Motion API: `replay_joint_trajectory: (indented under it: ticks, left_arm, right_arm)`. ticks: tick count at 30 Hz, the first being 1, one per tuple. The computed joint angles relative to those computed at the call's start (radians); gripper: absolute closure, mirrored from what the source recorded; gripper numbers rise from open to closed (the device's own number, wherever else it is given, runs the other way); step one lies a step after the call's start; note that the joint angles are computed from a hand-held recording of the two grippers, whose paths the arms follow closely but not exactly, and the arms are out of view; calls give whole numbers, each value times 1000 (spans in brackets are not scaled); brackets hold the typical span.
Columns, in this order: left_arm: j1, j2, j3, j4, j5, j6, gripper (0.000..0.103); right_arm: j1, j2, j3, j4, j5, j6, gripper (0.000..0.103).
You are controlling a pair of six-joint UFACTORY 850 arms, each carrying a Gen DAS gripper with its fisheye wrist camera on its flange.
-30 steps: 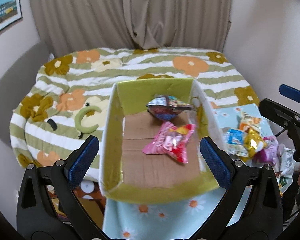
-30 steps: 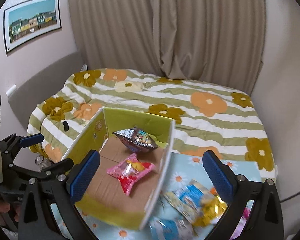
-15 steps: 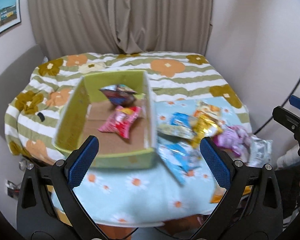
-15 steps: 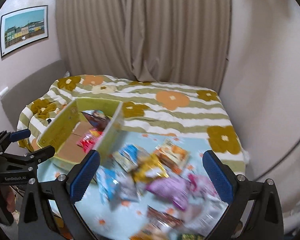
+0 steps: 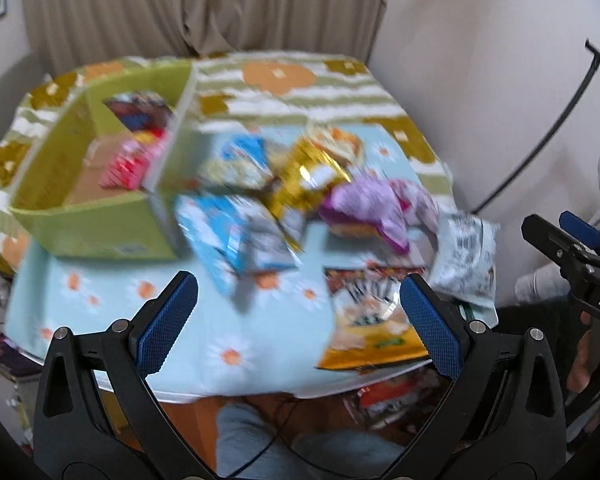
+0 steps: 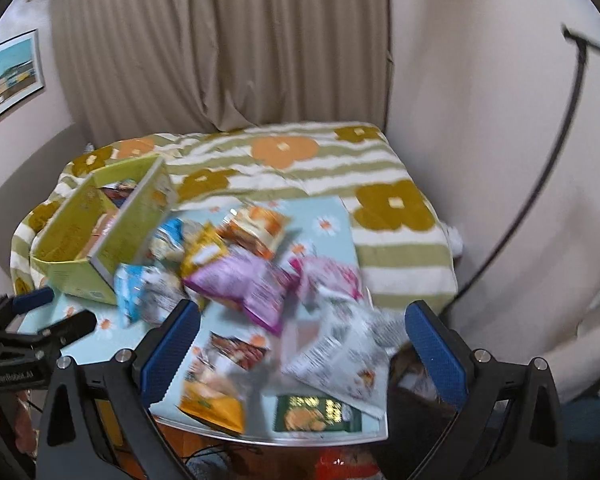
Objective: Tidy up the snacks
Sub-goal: 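Move both tools back over the snack pile, then grasp the TATRE chip bag with the left tool while the right tool grasps the grey printed bag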
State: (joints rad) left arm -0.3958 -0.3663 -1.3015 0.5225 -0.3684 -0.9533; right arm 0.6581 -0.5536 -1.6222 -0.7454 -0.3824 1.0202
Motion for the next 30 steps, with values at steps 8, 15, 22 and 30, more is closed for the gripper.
replay_joint_trajectory:
  ticks: [8, 15, 22, 30]
  left_arm:
    - [-33, -166, -103, -220, 14, 199, 2]
    - [-34, -256, -151, -356, -6, 330, 4]
    - [-12, -311, -178, -568, -14, 529, 24]
    - [-16, -307, -176, -540, -2, 542, 34]
  right_arm:
    - [-50, -51, 20, 67, 1, -9, 1]
    - [-72, -125, -23, 129, -16, -28, 1]
    - [-76, -156, -30, 173, -7, -61, 1]
    - [-76, -165, -34, 86, 4, 34, 1]
